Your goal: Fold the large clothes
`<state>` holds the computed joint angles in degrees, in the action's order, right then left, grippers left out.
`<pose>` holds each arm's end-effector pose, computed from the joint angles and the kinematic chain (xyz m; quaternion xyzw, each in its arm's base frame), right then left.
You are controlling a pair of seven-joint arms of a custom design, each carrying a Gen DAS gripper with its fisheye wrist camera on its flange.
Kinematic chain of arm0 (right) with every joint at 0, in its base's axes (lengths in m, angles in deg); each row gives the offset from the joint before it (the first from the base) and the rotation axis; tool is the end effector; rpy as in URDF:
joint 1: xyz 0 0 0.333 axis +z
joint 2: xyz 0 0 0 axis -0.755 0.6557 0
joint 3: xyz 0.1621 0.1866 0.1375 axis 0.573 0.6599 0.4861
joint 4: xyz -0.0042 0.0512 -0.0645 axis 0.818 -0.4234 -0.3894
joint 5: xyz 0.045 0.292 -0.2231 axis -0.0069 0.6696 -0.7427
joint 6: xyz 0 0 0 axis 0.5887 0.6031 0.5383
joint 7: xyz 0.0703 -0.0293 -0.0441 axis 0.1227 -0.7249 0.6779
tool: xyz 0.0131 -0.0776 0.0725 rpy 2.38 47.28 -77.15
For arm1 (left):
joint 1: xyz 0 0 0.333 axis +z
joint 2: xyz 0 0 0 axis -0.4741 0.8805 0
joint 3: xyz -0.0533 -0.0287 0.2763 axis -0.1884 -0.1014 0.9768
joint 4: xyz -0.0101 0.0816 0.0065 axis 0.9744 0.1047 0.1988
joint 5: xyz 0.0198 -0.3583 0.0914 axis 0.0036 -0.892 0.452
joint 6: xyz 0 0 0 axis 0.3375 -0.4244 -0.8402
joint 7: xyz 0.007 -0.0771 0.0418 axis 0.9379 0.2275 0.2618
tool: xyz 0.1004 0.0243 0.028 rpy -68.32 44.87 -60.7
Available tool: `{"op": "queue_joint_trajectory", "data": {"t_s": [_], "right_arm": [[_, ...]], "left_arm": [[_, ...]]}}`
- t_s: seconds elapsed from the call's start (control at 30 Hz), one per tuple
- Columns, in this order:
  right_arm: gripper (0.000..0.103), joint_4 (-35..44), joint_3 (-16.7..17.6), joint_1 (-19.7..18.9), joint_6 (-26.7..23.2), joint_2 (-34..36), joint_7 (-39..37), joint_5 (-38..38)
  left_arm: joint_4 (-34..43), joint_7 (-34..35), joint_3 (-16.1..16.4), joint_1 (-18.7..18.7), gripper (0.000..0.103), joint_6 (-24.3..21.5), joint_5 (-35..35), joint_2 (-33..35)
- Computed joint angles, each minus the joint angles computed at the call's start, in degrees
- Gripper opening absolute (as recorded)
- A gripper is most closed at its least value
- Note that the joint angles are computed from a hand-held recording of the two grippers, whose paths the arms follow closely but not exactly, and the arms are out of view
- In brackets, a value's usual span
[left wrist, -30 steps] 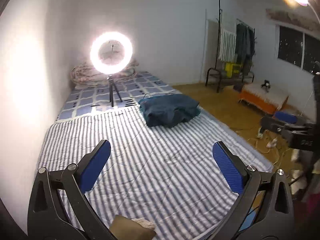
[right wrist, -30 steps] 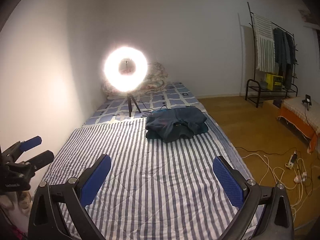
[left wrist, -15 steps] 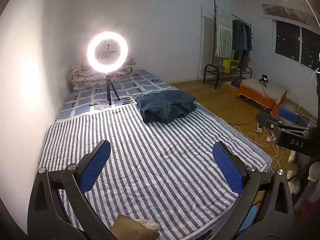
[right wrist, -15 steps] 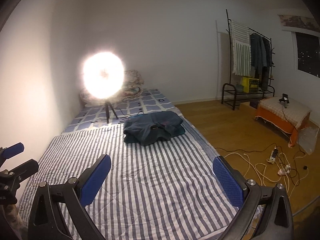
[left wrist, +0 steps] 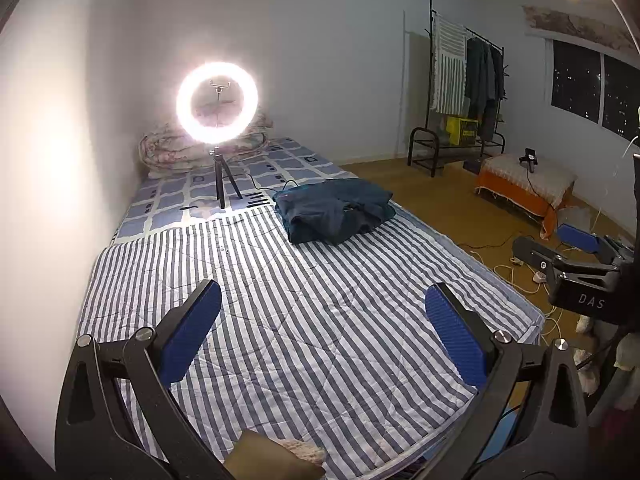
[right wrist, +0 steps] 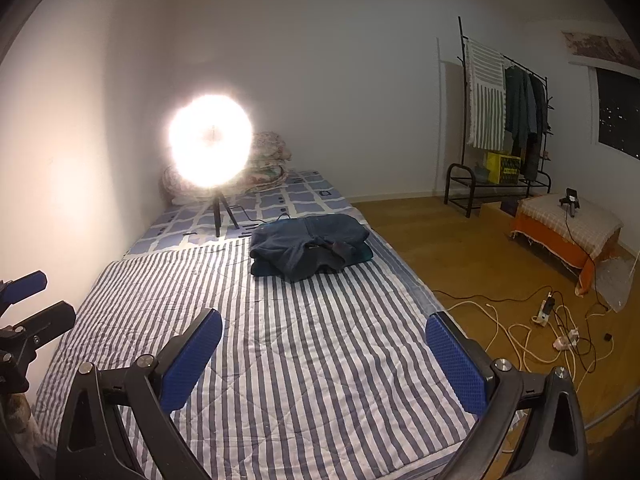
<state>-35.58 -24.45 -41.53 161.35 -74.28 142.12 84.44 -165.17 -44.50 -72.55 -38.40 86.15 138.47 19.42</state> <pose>0.5112 0.0929 0.6221 -0.6402 0.5712 -0.3303 0.3935 0.5717 -0.2045 0.5188 -0.5723 0.6443 -0.3785 0.3379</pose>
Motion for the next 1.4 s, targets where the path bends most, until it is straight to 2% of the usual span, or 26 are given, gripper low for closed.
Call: {"op": "queue_joint_trajectory", "data": {"t_s": [0.7, 1.4], "right_arm": [[0.103, -0.5, 0.6, 0.5, -0.7, -0.5, 0.0, -0.5], [0.103, -0.9, 0.5, 0.8, -0.7, -0.8, -0.3, -0.4]], "left_arm": [[-0.5, -5.2, -0.7, 0.6, 0.103, -2.0, 5.0, -1.0], [-0.6, -6.1, -0.9, 0.9, 0.103, -2.3, 6.2, -1.1]]}}
